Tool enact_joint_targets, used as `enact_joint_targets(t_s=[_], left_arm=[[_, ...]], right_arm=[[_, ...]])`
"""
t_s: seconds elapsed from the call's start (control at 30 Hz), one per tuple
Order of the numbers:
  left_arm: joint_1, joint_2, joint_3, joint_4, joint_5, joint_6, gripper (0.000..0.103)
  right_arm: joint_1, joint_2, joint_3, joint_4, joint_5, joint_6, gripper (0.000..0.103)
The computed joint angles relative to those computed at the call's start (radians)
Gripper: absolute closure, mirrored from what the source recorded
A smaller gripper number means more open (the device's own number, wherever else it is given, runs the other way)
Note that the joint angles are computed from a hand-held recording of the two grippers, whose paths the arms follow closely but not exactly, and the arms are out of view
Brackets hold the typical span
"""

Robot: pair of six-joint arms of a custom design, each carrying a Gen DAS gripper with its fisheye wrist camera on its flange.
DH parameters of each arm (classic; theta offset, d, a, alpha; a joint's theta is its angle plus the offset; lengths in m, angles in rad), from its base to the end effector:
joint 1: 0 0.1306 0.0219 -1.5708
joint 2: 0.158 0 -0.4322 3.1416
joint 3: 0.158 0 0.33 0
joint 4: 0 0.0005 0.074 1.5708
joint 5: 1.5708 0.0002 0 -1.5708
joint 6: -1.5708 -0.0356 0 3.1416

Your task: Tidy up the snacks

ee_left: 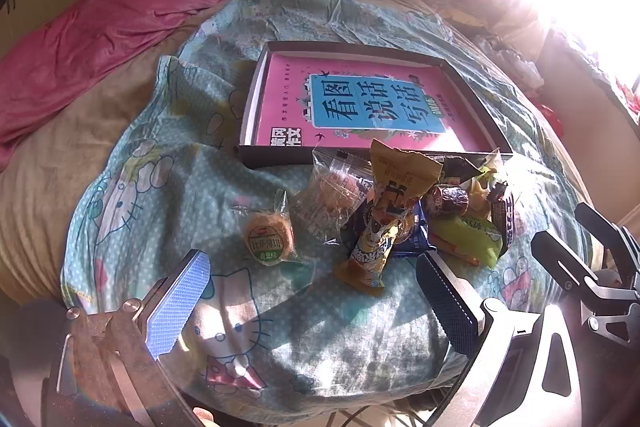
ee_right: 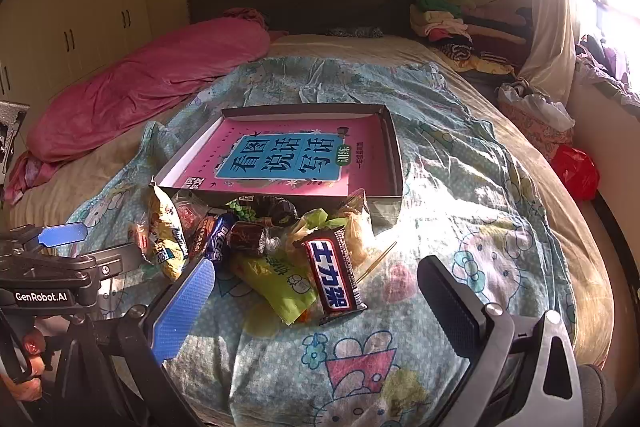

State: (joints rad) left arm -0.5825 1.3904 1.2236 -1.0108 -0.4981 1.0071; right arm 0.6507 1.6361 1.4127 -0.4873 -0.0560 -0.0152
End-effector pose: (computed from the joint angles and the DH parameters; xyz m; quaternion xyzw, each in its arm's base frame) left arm 0.3246 -0.1940 0.4106 -0.2473 0.9190 0.0342 0.3051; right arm 0.4147 0.3176 0.4073 -0.2950 0.8595 0.1602 0.3855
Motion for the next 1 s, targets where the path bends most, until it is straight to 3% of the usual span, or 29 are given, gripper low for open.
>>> enact_joint_targets(t_s=[1.0], left_arm=[[-0.012, 0.009, 0.009, 0.001, -0.001, -0.002, 0.000]], right_arm=[[0.000, -0.001, -0.001, -0.002, -0.001, 0.002, 0.000]])
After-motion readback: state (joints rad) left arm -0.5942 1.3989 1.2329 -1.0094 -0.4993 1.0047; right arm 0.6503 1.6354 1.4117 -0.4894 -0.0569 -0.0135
